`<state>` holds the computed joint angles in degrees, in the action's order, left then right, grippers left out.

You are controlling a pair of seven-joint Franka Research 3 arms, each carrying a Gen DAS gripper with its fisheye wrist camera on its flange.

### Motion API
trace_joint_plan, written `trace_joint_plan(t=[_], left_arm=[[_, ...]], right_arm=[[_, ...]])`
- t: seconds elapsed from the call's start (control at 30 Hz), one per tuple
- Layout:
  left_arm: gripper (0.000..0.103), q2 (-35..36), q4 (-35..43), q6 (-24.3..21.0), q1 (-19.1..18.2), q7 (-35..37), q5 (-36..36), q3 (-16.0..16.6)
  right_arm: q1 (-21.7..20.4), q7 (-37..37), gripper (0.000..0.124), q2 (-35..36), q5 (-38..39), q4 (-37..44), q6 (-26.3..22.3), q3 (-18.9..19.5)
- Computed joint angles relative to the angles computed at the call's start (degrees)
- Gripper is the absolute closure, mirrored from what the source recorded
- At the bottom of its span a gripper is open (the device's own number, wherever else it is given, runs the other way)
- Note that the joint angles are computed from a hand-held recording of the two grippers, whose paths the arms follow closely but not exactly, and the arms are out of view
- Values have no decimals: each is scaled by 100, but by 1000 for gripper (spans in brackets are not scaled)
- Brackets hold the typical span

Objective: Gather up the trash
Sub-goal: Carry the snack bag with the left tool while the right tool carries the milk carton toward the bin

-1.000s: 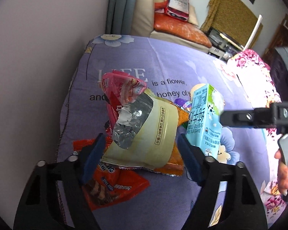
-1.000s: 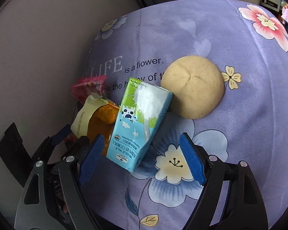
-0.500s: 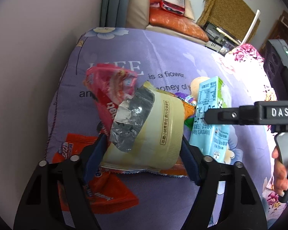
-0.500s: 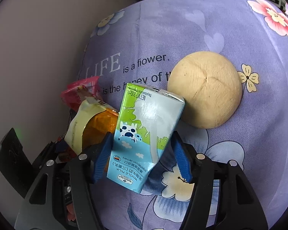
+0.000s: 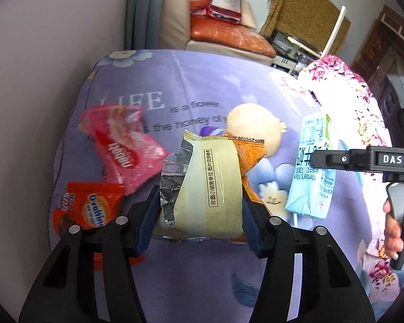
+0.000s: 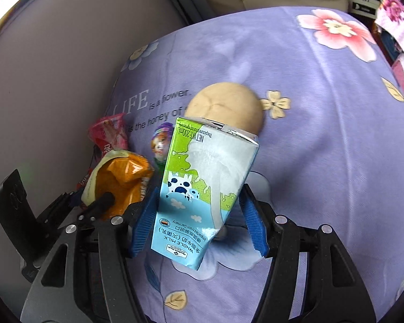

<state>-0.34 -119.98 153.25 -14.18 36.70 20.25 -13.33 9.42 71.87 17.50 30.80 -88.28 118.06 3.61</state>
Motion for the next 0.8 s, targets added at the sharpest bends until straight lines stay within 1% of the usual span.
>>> trace_joint_plan(t=[0.2,0.37,0.53,0.63,0.8], left_arm=[[46,405,535,-40,-173,122,-92,-98],[46,918,1239,-209,-405,273,-118,-168],[46,1547,2125,-505,-699,451,-121,-199],[46,1949,2716,-689,-887,558,-96,-185],[46,2726,3965,-1190,-1285,733,-21,-117]], right_arm=[[-259,-111,65,-331,161,-428,245,-168],[-467,-213,65,-557,282,-708,439,-296],[-702,-389,65,-824,487,-1043,684,-436],[-869,-500,65,-909,643,-1129,701,-535],[-1147,-614,65,-931,820,-1135,770,-688]])
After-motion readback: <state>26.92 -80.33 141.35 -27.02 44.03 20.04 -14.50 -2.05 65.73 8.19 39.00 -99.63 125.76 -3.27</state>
